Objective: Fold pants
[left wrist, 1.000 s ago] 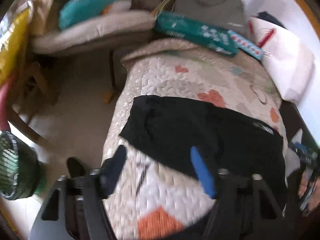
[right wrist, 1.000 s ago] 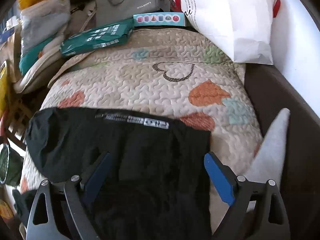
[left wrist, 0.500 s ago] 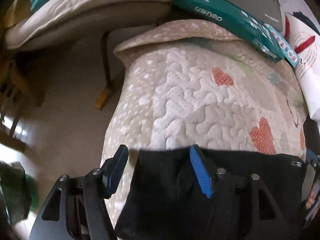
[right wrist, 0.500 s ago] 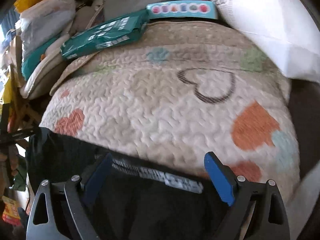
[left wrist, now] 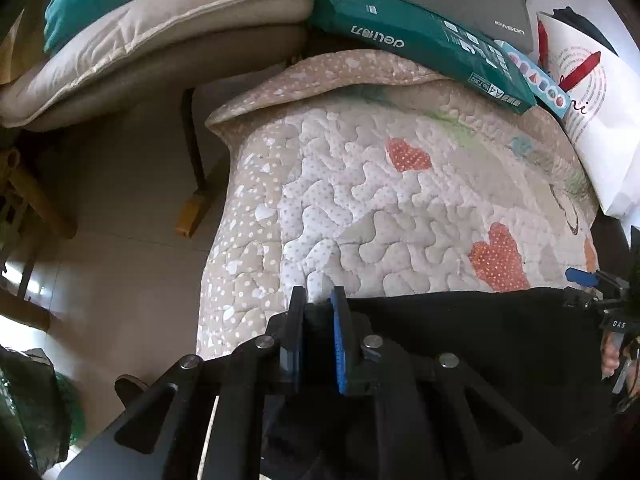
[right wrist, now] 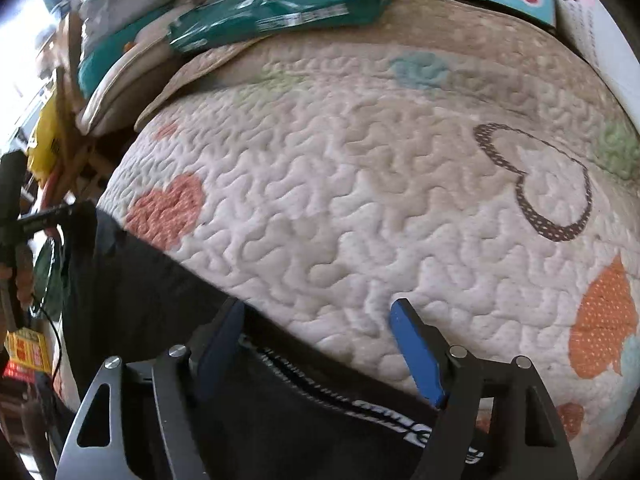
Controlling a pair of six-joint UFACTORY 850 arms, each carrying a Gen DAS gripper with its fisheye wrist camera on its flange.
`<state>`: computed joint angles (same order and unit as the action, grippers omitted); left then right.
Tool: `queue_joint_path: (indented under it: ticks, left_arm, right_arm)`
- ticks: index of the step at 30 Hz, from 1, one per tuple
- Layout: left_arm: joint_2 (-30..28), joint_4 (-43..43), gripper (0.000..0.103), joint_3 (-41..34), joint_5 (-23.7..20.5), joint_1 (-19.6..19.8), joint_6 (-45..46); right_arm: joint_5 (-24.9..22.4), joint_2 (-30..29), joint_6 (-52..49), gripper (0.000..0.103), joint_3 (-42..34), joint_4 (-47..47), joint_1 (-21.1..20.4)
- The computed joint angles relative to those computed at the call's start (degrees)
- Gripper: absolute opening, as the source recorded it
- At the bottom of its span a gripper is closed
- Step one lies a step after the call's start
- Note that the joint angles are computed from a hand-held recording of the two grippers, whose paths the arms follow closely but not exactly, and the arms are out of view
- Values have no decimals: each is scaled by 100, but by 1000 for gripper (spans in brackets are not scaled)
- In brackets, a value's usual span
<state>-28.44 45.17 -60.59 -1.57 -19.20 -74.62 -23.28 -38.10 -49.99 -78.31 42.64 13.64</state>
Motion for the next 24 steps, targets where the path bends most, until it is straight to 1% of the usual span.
queue_joint_path:
  ticks: [1,2,3,5,6,8,11,13,15,19,22,24]
  left_arm:
    - [6,163,12,-13,-41,-11,-162]
    - [31,404,12,-6,-73,-20,-416]
    - [64,790,12,6,-118,-38,-819]
    - [113,1195,12,30,-198,-75,-1212]
    - [131,1348,12,29,-264,-103,-1339]
    - [164,1586,12,37,-369,-148,-1539]
    - [196,1665,12,66,-368,-143,-1637]
    - [201,1869,12,85,-345,-134,-1872]
    - [183,1920,12,76,-394,-150,-1920]
    - [121,1985,12,9,-540,-213,-1986]
    - [111,2048,12,-1,-554,-221,-2051]
    - [124,1964,12,17,-535,-208,-1975]
  right_arm:
    - [-11,12,-24,73,10,-44,23]
    - [-47,22,-53,64,11,-55,27]
    - [-97,32,-97,59,11,-53,28]
    - [-59,97,-131,52,73,-170,50]
    - [-99,114,-165,51,84,-180,37]
    - [-187,156,-239,45,108,-154,-10]
    - [-231,172,-59,45,93,-421,-31]
    - [-233,188,-72,45,112,-497,-39]
    - [-167,173,-33,45,129,-597,-23]
    - [126,79,606,45,44,-1433,149]
    - [134,4,976,45,-80,-2032,236]
    - [70,40,837,46,-66,-2063,220]
